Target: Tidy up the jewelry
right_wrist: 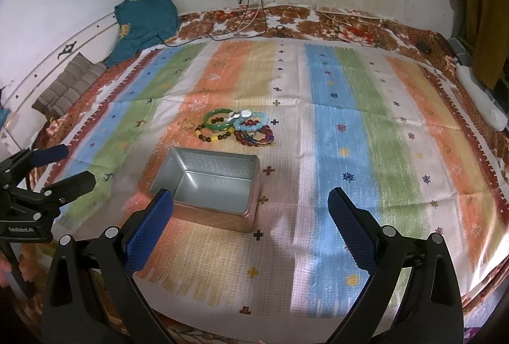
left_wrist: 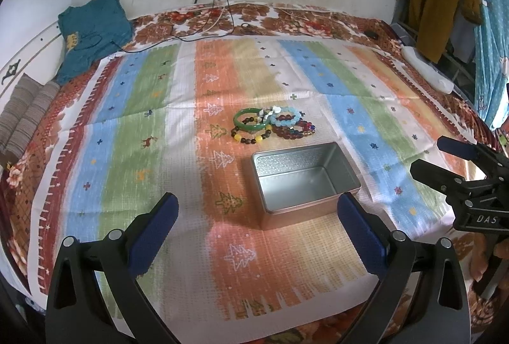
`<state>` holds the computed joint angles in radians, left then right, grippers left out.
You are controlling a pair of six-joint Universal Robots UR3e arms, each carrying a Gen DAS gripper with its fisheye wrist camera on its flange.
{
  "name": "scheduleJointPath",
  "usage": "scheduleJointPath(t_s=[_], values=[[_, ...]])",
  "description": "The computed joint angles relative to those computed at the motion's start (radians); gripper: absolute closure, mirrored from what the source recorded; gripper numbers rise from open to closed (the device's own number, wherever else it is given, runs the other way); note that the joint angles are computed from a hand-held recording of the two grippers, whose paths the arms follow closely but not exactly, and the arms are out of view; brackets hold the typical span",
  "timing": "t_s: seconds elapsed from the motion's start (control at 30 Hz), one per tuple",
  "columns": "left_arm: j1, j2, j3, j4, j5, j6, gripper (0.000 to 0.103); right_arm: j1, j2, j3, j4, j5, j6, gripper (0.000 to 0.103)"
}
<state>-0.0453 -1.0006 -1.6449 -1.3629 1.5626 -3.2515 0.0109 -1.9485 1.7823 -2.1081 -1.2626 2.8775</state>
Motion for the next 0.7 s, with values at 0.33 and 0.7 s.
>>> scheduleJointPath(t_s=[0.33, 0.7], values=[[0.009, -0.009, -0.002, 0.009, -0.009, 0.017, 0.006, 0.039, 0.042, -0.018, -0.026, -0.048, 0.013, 0.004], [-0.016, -0.021, -0.007, 0.021, 0.02, 0.0, 0.006, 0.068, 0.066, -0.034, -0.031, -0.085, 0.011, 0.004]])
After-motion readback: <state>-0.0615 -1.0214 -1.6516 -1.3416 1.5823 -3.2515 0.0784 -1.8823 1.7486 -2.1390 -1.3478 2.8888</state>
